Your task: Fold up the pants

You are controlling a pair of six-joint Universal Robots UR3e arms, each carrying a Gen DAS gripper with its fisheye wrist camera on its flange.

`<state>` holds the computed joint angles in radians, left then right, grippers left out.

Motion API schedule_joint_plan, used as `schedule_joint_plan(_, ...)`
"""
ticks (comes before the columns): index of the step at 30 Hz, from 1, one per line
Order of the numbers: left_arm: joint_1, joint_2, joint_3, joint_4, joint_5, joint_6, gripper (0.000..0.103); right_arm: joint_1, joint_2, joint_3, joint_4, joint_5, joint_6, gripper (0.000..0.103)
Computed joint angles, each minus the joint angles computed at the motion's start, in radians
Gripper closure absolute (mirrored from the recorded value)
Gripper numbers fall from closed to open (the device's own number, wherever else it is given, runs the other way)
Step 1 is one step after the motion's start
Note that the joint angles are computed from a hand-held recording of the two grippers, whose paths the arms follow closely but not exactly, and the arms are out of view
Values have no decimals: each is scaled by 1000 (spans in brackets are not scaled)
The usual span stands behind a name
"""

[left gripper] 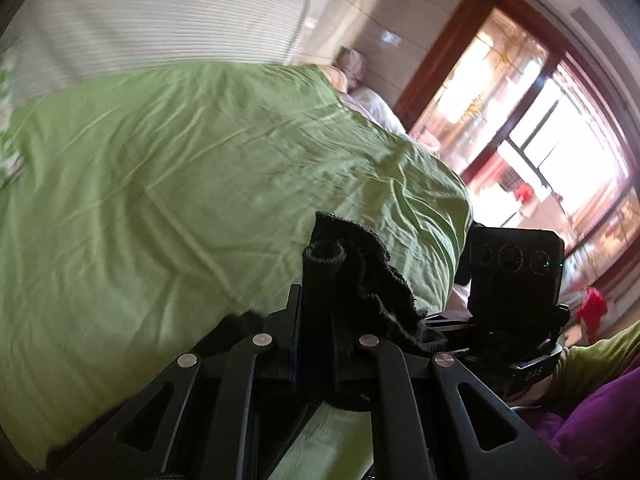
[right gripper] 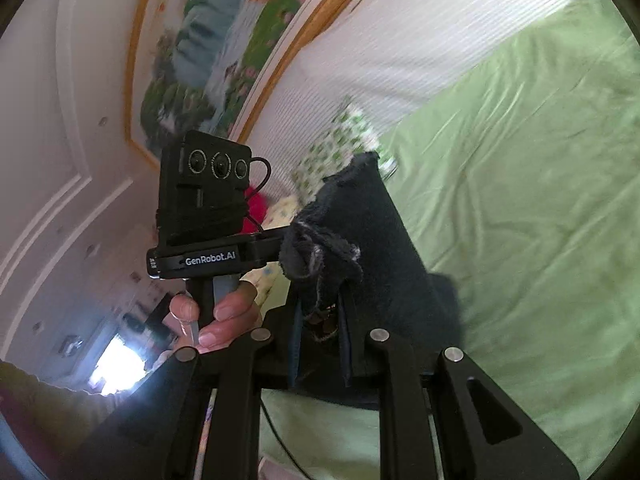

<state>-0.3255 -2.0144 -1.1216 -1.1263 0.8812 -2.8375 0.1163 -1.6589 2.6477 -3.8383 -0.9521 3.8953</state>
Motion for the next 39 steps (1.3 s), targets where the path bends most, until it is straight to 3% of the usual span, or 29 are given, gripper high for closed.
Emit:
schedule_joint_plan(4, 95, 122, -257, 103, -52, -12, 93, 76, 155, -102, -35, -6, 6, 86)
schedule_joint_plan(11, 220, 223, -533, 189, -82, -1, 94, 158, 394, -289, -23, 19, 11, 85)
schedule_joint_plan(18, 265, 219, -674, 236, -25, 0, 96, 203, 533, -385, 28, 32, 0, 83)
schedule_joint_plan(23, 311, 278, -772, 258, -36, 11, 96, 216, 581, -416, 51, 43, 8, 77)
schedule_joint_plan(28, 372, 368, -872, 268, -49, 7, 95, 235, 586, -453, 109, 44, -25, 60)
schedule_joint_plan(31, 406, 429, -933, 286, -49, -6, 95, 253, 582, -476, 142, 21, -33, 58)
schedule_joint_plan(34, 435, 484, -981, 301, -37, -26, 88, 256, 577, -482, 146, 16, -21, 58)
schedule_joint_plan(39, 499, 576, -1056, 289, -41, -40, 88, 261, 545, -486, 161, 11, -26, 58)
